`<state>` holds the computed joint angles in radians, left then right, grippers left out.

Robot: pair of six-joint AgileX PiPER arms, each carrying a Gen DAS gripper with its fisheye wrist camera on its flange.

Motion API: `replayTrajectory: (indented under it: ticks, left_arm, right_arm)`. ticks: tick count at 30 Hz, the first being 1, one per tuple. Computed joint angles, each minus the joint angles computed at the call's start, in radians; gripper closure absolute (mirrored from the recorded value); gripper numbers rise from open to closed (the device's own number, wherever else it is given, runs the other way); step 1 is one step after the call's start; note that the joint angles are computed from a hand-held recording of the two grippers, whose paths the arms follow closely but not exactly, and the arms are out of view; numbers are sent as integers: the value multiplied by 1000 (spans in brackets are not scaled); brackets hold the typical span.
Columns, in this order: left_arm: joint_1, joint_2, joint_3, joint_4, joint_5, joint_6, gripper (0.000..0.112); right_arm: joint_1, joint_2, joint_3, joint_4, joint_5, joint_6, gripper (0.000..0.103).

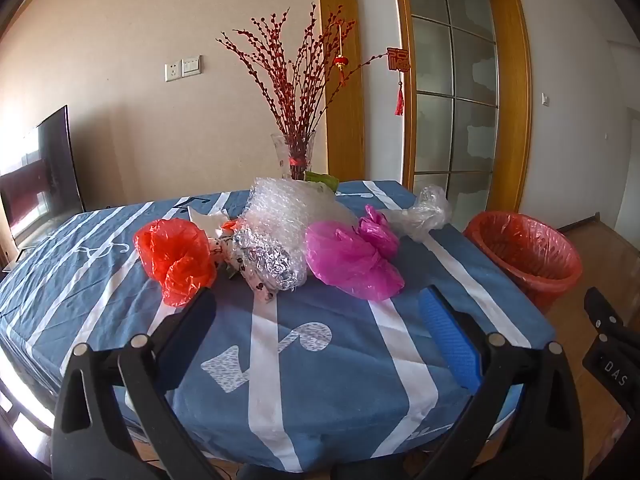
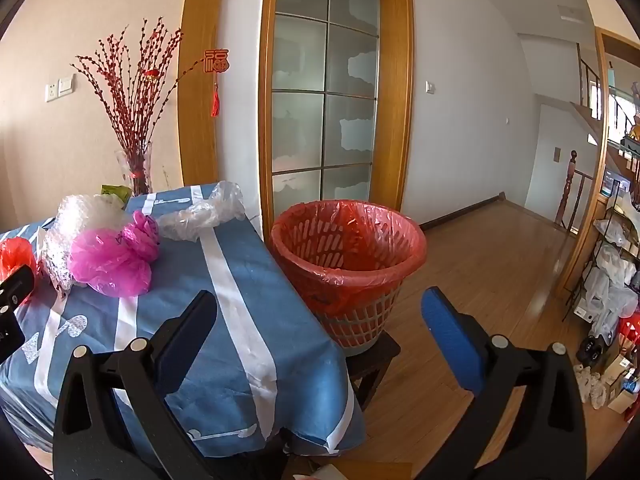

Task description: Collect trash

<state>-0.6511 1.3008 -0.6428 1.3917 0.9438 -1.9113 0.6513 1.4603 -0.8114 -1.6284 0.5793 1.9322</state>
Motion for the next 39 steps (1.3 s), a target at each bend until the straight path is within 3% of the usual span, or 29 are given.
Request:
replayTrajectory:
  ticks: [28, 31, 39]
  left_arm:
    - [-20, -1, -7, -20, 13, 11, 13]
    - [5, 11, 22, 19, -15, -36, 13]
    - [-21, 22, 47, 28, -1, -77, 13]
  right_arm:
    - [-1, 14, 0, -24, 3, 25, 2]
    - [-1, 12, 1, -23, 5, 24, 2]
    - [0, 5, 6, -18, 4, 20, 2]
